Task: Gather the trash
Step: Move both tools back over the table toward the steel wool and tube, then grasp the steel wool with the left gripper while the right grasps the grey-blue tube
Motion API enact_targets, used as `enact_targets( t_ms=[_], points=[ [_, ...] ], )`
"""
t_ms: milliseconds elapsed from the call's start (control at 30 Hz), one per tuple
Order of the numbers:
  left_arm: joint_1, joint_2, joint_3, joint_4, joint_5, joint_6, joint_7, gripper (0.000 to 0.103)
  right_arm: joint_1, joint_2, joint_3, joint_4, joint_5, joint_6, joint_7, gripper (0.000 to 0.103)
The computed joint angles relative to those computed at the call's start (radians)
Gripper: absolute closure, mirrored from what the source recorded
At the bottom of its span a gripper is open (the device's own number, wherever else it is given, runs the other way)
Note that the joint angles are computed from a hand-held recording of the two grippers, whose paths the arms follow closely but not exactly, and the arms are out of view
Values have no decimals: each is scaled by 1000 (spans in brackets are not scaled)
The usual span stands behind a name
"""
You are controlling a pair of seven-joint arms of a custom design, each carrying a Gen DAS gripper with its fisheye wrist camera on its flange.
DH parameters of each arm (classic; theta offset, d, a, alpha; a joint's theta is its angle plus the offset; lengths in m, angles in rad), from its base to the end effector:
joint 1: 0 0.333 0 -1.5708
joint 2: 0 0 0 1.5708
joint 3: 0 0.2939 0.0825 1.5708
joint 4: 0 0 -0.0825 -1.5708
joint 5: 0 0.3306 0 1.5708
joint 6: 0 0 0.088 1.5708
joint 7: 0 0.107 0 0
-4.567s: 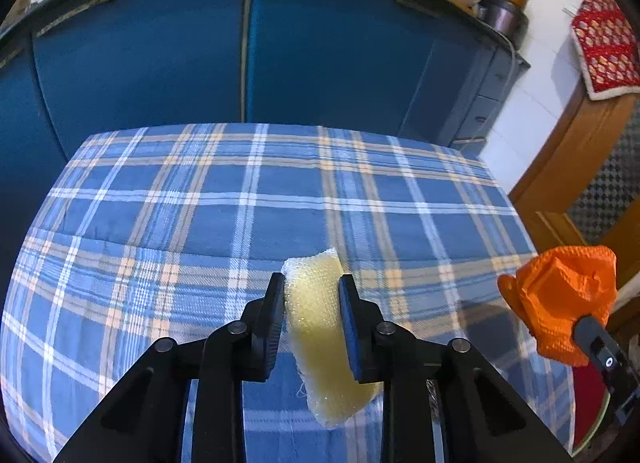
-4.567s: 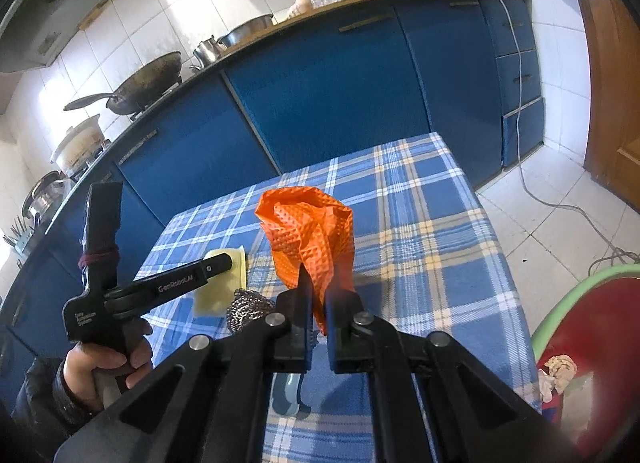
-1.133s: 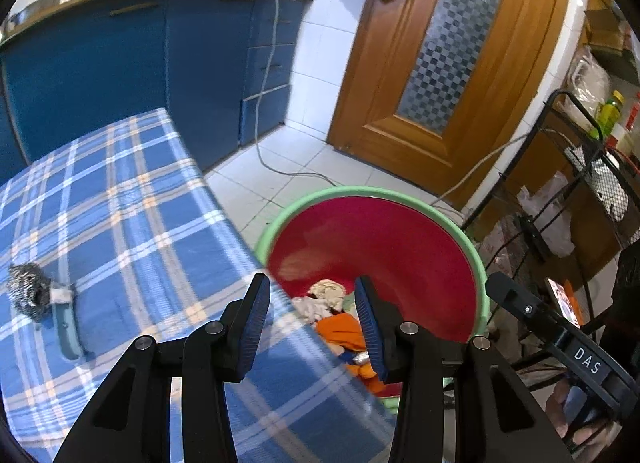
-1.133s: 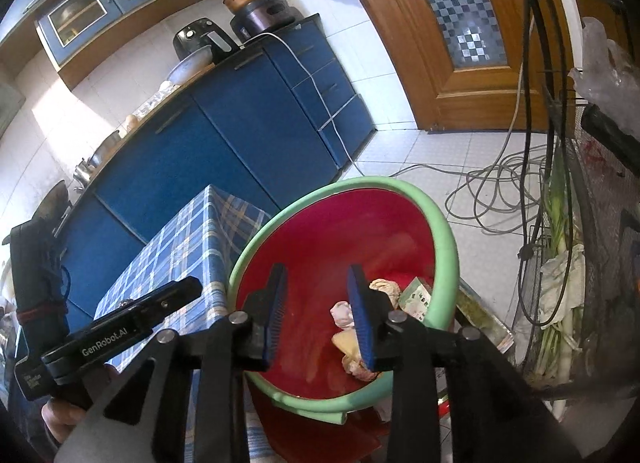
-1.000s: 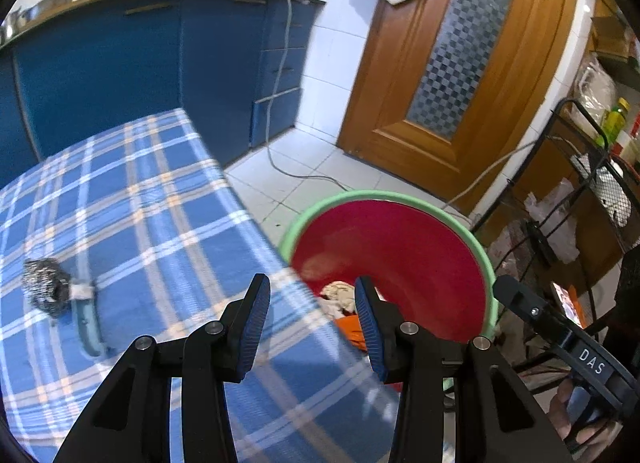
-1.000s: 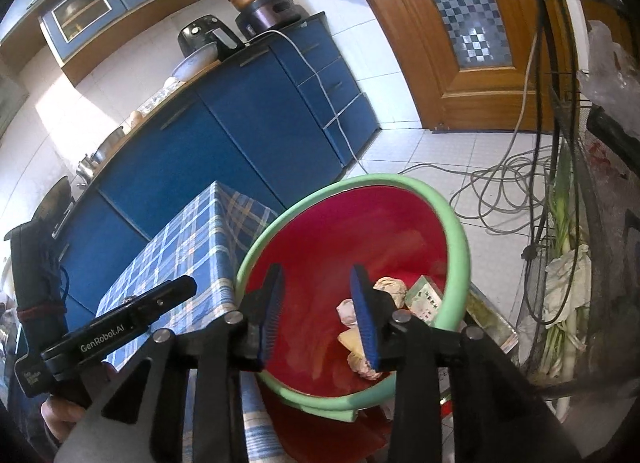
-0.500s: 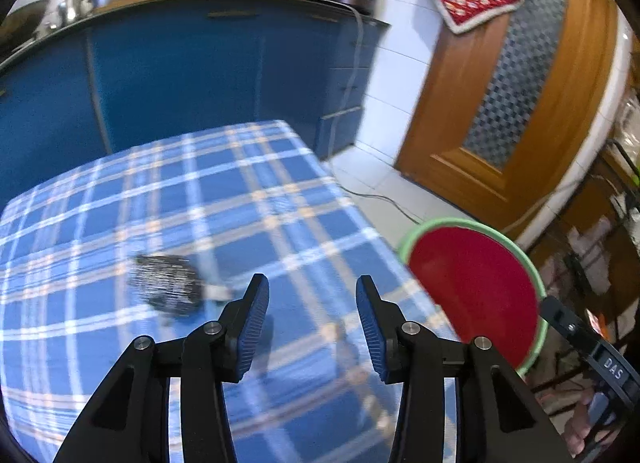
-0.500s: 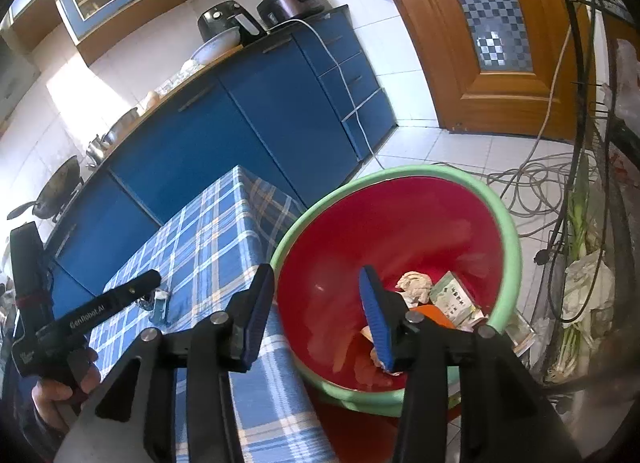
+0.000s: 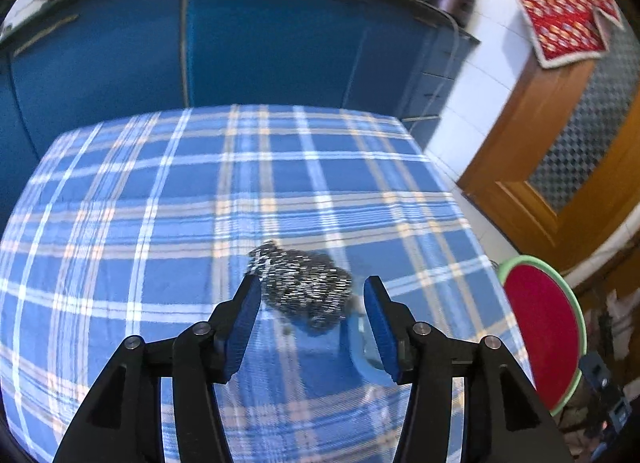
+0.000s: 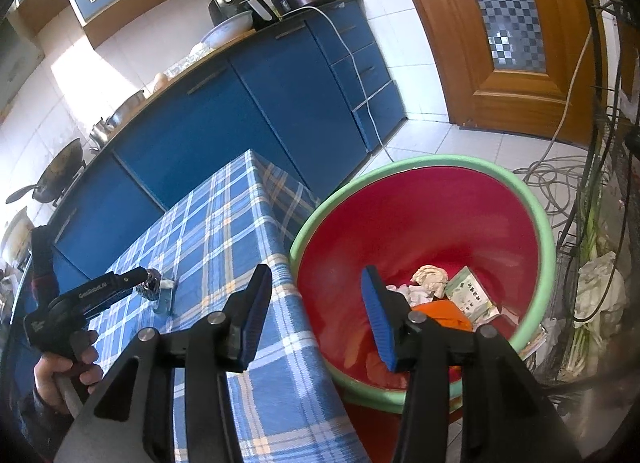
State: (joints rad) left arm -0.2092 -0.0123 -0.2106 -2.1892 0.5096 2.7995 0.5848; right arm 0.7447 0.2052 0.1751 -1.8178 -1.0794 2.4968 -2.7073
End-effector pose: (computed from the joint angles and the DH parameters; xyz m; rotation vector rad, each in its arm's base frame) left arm 0.4728 -0.2365 0.4666 -2.0103 1.7514 -0.7985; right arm 0.3648 0.4756 0.4777 -1.2987 1.8688 -0.4250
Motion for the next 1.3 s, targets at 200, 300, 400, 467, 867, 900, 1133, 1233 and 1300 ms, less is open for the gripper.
enact_targets(
  t_ms=[200,300,400,467,867,900,1133,1233,1300],
  points=[
    [9,36,3,-2,-110,47,60,48,2,20,-2,21,20,1,-27,54],
    [15,51,4,-7,-132,78,66,48,6,26,-4,28,30,-1,-38,54],
    [20,54,8,-21,-121,115,40,48,8,30,-6,34,40,-4,-53,54],
    [26,55,8,-29,-132,139,43,51,9,32,-8,36,43,-4,-59,54],
    [38,1,11,-103,-247,201,140,74,21,61,-12,80,59,1,-105,54],
    [35,-13,14,-115,-261,202,155,74,24,65,-13,88,61,1,-113,54],
    [24,-112,35,-183,-191,169,129,74,50,137,-24,201,91,7,-212,54],
    [21,-161,44,-221,-169,160,124,74,70,180,-33,264,113,11,-263,54],
    [13,-187,55,-245,-168,159,129,74,84,212,-40,312,134,11,-306,54]
  ],
)
